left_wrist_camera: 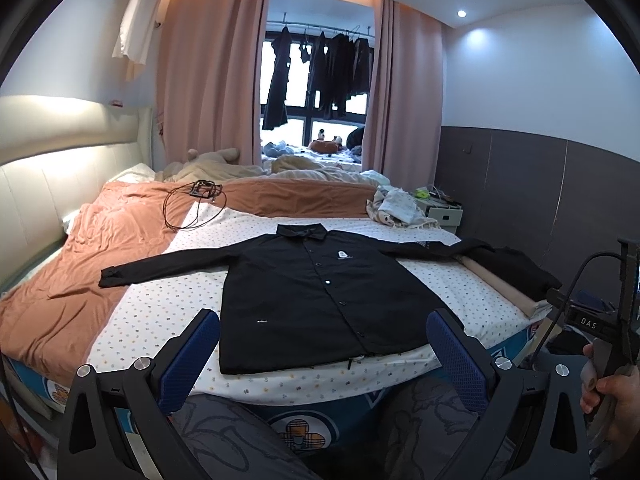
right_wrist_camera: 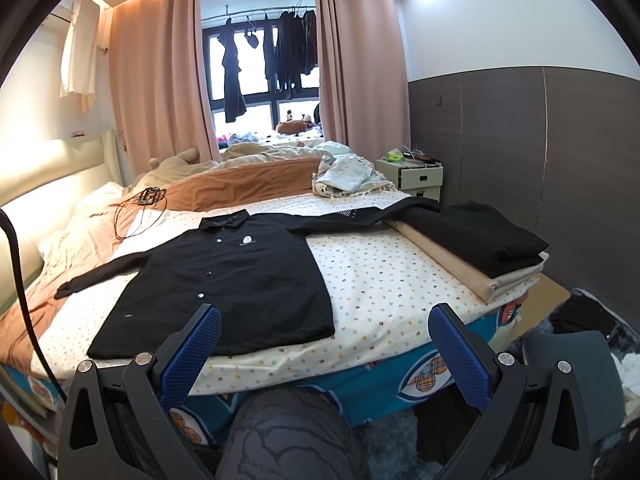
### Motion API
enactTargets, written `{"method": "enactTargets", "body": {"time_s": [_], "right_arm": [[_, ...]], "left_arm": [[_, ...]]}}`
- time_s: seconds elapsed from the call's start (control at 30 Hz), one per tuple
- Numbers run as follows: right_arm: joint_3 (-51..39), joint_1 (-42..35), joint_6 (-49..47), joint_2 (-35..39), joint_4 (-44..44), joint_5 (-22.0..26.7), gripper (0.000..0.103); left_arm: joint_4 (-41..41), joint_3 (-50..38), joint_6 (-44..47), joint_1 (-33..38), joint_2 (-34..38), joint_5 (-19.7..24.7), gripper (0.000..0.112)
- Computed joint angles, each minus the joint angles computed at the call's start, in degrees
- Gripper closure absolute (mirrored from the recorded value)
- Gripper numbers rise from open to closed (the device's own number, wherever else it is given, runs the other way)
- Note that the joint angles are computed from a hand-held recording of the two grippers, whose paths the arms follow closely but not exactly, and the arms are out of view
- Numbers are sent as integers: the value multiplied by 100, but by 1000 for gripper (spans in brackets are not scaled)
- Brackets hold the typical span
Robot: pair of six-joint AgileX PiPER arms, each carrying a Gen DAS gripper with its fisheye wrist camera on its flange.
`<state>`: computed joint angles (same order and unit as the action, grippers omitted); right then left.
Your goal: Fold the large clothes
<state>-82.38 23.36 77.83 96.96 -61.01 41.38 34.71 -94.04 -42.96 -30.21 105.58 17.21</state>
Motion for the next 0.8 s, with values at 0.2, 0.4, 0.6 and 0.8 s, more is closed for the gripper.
{"method": "enactTargets", "body": {"time_s": [0.2,0.4,0.6,0.8], "right_arm": [[251,57,111,-156,-155,-8,0],[423,111,33,-286,-96,-50,0],[622,206,93,-438,-103,-74,0],[918,358,467,-700,-265,2,0]], "left_arm": [[352,173,-332,-100,-91,-70,10],[643,416,-665,-118,-257,-113,10],[1006,696,-1008,-160,-432,-112,10],[1299,939,-1262,-248,-597,-133,10]]}}
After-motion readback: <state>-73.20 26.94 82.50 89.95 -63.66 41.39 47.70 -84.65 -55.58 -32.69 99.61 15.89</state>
